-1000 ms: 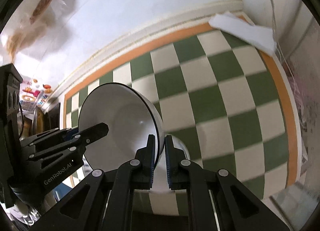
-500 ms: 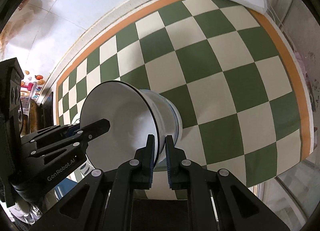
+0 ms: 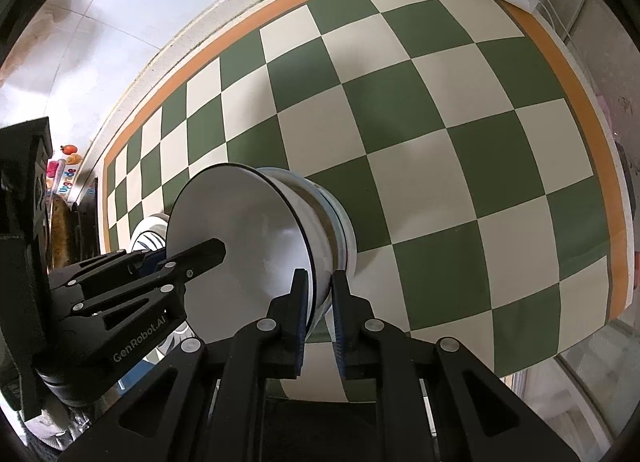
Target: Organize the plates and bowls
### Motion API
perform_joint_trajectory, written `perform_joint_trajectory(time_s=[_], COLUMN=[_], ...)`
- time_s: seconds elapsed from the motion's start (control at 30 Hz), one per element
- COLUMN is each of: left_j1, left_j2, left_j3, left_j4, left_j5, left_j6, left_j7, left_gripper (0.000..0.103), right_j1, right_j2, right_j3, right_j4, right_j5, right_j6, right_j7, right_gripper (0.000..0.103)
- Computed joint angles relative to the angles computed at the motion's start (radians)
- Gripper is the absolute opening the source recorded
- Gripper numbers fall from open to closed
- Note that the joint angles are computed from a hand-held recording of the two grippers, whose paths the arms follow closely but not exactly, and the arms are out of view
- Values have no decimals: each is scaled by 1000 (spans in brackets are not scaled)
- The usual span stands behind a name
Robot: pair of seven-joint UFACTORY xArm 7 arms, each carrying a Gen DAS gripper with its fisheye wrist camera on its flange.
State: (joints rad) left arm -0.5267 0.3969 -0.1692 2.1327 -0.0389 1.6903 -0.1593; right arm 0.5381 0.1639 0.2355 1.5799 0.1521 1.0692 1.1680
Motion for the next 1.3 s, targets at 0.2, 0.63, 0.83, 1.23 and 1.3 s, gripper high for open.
perform_joint_trajectory(time_s=[0.2, 0.63, 0.83, 1.23, 1.3], left_j1=[0, -5, -7, 34, 46], left_j2=[23, 47, -8, -182, -207], left_j3=[2, 12, 11, -8, -11], left_j4=[37, 99, 78, 34, 20], left_j5=[-5, 5, 24, 10, -11], left_j6=[19, 61, 39, 8, 1], left_j7=[-6, 7, 31, 93, 103], left_gripper=[14, 15, 15, 31, 44], right_j1=[-9, -7, 24, 138, 169], right_j2=[-8, -12, -17, -25, -2], right_j3=[-2, 0, 3, 38, 41], right_j4=[-21, -12, 54, 259, 328], right_j5=[22, 9, -87, -290, -337], right_j6=[-24, -22, 48, 251, 319], right_j7=[3, 0, 57, 219, 236], right_gripper=[16, 16, 17, 57, 68])
